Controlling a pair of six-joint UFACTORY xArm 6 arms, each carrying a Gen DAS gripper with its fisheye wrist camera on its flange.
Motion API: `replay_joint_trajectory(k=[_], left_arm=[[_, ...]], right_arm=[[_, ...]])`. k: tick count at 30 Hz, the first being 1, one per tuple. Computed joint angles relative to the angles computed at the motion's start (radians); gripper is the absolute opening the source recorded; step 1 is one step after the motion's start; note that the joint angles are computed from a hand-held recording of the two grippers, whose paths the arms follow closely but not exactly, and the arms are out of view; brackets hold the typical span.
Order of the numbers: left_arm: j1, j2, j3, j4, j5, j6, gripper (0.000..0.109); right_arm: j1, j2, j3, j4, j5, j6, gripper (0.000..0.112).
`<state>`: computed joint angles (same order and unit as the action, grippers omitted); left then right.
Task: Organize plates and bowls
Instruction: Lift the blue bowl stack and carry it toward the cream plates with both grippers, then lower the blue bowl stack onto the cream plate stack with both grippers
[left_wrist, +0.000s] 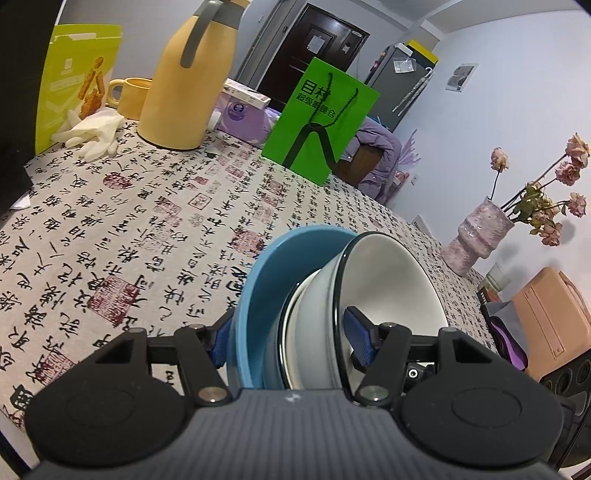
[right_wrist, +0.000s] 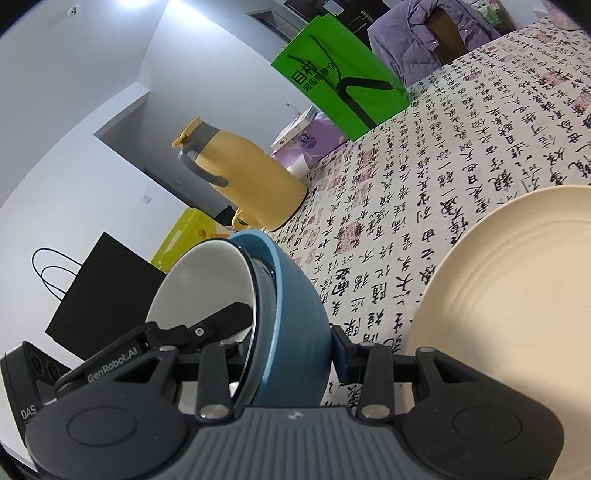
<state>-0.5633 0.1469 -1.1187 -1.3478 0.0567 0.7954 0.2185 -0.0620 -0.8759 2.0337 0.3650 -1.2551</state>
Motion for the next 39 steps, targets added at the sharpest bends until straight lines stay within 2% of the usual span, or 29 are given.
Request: replay_joint_trajectory(k=[14,31,39], left_arm=[[-0.062,0.015,-0.010,0.089,-0.031,-0.086,0.062],[-0.124,0.051,-0.026,0.307,-0.042,-0.296,0.062],[-0.149,0.078,-0.044,0.361,-0.037,-0.353,0.062]], right_arm=[[-0.066,-0.080,0.088,0.028,0.037,-0.031,0.037],[-0.161,-0.153,0.183,0.028,0.083,-0.032,0.037],[-0.206,-0.184,0.225,0.012,0.099,-0.021,0.037]])
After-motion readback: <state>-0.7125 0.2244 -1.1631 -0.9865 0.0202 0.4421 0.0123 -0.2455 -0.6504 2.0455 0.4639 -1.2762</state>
